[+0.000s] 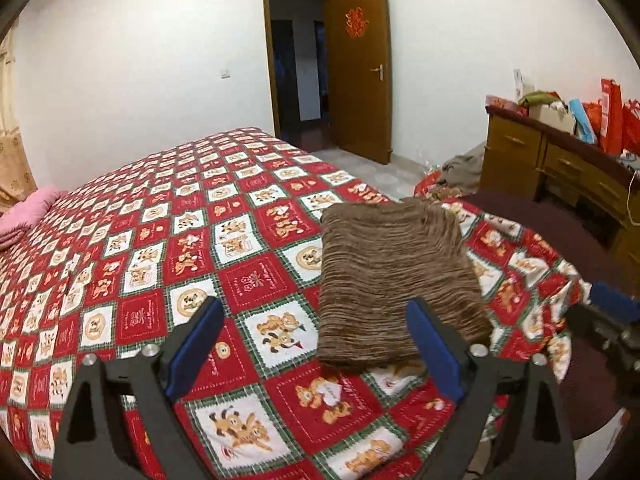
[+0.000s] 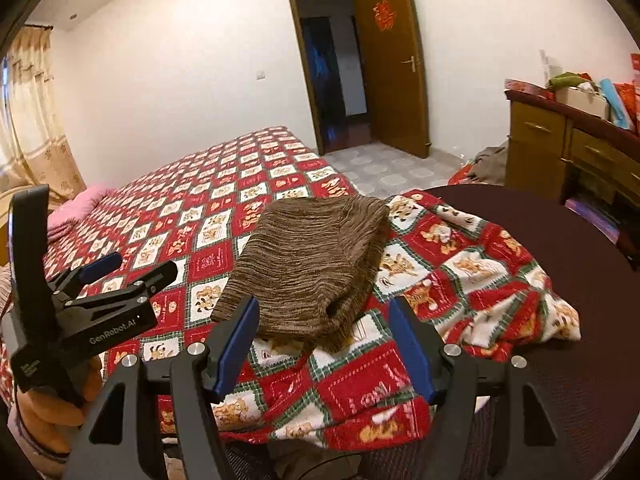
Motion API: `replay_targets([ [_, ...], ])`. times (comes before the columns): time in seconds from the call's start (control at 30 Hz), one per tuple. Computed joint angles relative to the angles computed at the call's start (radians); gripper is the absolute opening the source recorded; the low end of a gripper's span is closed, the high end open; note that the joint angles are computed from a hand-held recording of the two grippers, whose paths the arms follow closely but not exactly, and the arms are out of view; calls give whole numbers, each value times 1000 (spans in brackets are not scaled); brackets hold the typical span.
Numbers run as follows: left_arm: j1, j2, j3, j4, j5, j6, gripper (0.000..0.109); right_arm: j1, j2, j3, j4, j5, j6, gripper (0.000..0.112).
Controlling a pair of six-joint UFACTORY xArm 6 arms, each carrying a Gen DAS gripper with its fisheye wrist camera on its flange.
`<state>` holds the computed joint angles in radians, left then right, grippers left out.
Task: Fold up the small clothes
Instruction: 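Lower the folded sweater onto the quilt and open both grippers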
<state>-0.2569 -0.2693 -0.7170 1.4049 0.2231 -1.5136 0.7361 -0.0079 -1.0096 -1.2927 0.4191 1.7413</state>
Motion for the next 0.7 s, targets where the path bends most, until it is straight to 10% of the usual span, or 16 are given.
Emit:
replay_targets([
  [0.7,-179,-181,71,88,248,-52,103,186,-78,1,-248,325,167,68],
])
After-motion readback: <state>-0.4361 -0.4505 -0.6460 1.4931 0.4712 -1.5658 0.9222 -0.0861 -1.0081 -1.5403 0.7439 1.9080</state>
